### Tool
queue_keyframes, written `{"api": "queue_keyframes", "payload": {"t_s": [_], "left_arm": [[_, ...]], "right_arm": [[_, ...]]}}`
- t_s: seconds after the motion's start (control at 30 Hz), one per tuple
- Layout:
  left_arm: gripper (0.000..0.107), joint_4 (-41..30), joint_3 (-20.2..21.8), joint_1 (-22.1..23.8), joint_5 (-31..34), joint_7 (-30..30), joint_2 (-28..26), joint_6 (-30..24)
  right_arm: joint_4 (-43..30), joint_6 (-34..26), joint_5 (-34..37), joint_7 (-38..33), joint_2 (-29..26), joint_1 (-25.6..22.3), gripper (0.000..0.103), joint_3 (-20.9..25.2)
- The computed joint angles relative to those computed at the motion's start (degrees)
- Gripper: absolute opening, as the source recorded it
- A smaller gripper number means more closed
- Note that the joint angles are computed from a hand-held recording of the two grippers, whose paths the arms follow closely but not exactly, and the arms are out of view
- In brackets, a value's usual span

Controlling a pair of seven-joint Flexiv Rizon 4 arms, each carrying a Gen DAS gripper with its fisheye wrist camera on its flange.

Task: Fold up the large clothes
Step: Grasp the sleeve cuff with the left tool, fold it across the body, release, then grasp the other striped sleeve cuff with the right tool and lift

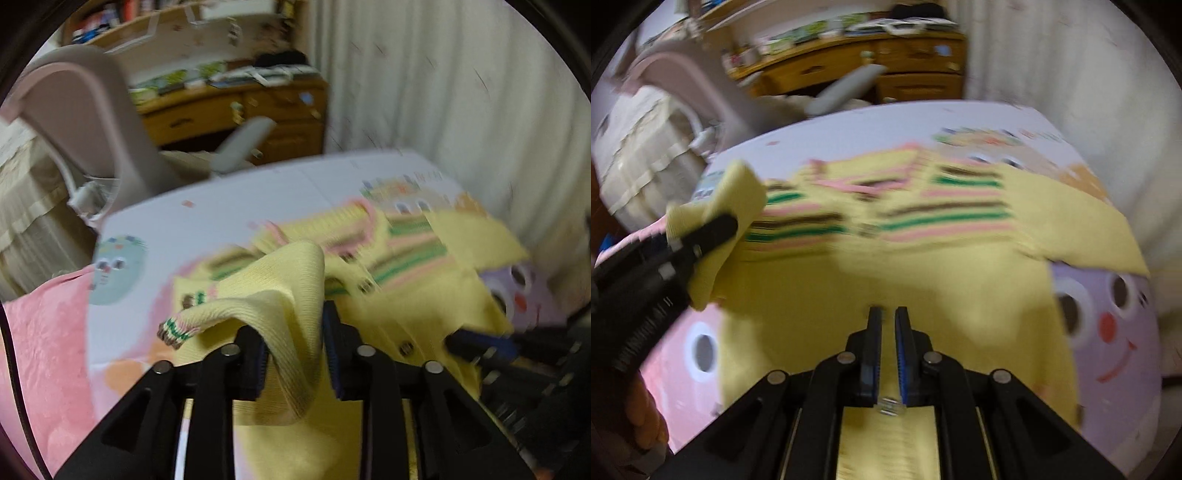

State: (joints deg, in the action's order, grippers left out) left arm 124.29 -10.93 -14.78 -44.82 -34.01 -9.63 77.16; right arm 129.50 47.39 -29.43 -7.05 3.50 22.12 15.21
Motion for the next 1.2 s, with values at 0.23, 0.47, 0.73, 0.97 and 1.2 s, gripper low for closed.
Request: {"api": "queue_keyframes", "payload": {"t_s": [0.23,0.47,0.73,0.97,1.2], "left_arm": [[0.071,4.3,-0.1,-2.6,2.8,1.5,3.1,-2.3],[0.072,5.2,3.6,-3.7,2.5,0.7,8.0,-8.6],[0.074,4.2,9.0,0.8,10.1,-11.5,12.3,-12.4],[0.083,0.9,10.9,6.5,22.4,-25.6,10.6,-12.7],[0.083,-1.3,11.3,9.1,24.9,-29.5,7.9,-15.6]], "right_arm": [[5.8,3.1,6.1,0.1,5.7,-1.9,0.008,0.1],[5.3,8.7,2.3,-2.9,4.9,-3.0,0.013,-0.1],[1.1,12.6,-5.6,-4.0,1.4,-3.4,0.037,-0.7],[-5.7,15.4,-6.9,-9.4,-6.7,-0.5,0.037,-2.1],[-13.7,10.2,-4.8,-17.2,-15.8,4.7,0.037,-4.4]]}}
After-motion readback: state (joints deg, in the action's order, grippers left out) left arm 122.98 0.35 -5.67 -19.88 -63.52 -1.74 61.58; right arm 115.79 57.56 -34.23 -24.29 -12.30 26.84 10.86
